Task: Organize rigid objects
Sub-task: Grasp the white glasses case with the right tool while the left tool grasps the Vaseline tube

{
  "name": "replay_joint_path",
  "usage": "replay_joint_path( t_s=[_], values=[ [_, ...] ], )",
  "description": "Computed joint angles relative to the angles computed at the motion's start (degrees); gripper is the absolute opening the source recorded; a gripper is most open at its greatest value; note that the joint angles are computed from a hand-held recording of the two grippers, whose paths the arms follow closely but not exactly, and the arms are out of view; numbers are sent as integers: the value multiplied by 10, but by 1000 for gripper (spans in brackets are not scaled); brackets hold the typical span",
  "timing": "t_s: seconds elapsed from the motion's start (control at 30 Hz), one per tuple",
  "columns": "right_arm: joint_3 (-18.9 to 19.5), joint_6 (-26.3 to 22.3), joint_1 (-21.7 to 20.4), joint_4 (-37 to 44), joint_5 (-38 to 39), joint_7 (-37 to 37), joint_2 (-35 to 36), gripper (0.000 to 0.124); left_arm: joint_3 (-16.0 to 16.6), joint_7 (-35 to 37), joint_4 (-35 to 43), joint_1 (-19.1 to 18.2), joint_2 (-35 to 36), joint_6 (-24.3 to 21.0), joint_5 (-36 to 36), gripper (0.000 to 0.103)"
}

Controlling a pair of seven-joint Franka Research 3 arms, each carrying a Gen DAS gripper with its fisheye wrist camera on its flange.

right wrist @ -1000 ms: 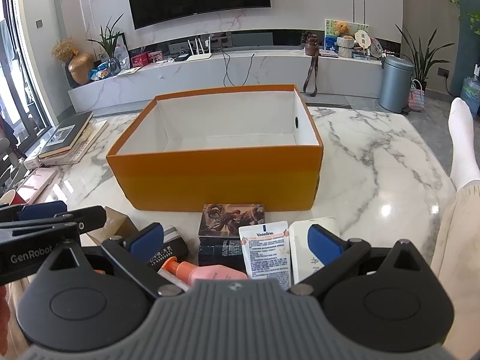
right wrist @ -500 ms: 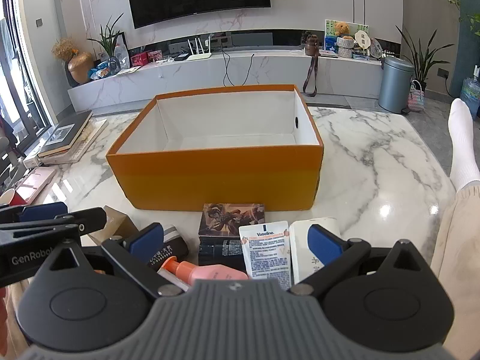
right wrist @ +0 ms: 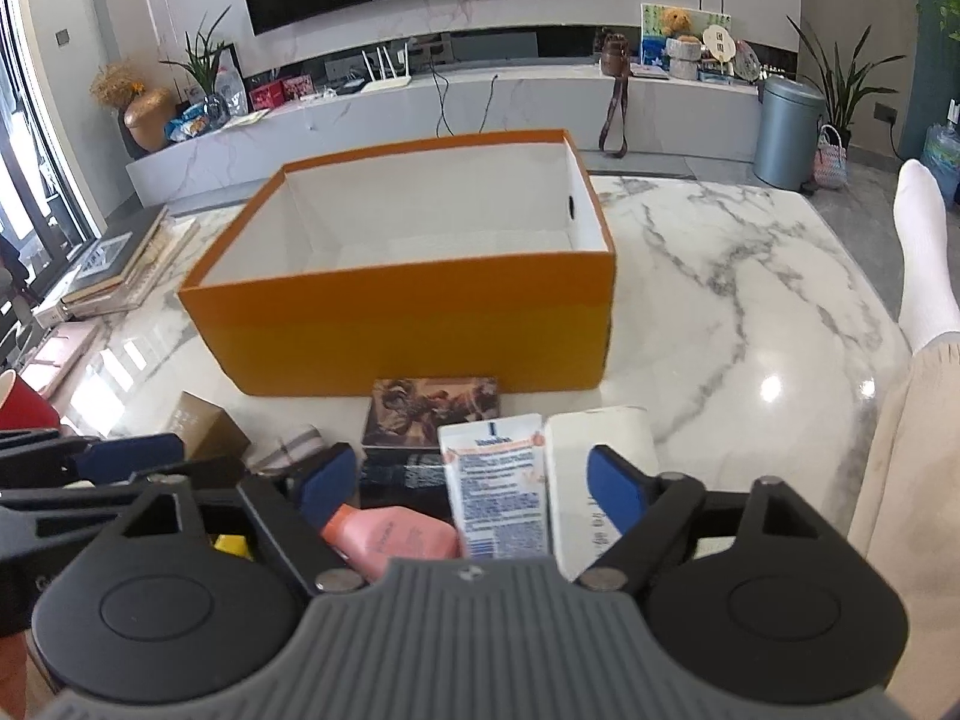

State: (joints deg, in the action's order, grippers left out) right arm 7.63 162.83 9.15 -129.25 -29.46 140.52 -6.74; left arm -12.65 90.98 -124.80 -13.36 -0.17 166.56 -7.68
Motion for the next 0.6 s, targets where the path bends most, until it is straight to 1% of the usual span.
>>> replay_joint_path(
  t_s=[0.03,0.1,0.17,0.2,0.27,0.33,0.43,0.5,0.53,0.6],
  values=[
    [-4,-2,2,0,10,-11,1,80,-2,24,7,-2,4,-10,-28,44],
    [-9,-9,3,0,25,-31,3,77,-7,69,23,-3,16,-29,-77,43],
    [-13,-22,4,1,39,-52,5,71,-16,113,42,0,29,-50,-129,43],
    [-16,-31,4,2,47,-64,6,70,-21,132,54,2,37,-62,-153,43],
    [-22,-44,4,3,66,-83,10,65,-30,153,73,4,54,-78,-178,43],
    [-29,-62,5,6,91,-107,14,62,-35,155,92,4,70,-92,-165,45],
    [-40,-78,6,5,140,-140,20,56,-39,136,121,-2,100,-104,-112,49],
    [-46,-75,6,0,179,-162,23,57,-41,121,141,-3,119,-119,-81,51],
    [-50,-65,6,-6,204,-175,25,59,-41,114,147,-1,124,-124,-70,55],
    [-52,-56,5,-8,223,-189,31,61,-46,110,160,5,136,-136,-60,56]
  ],
)
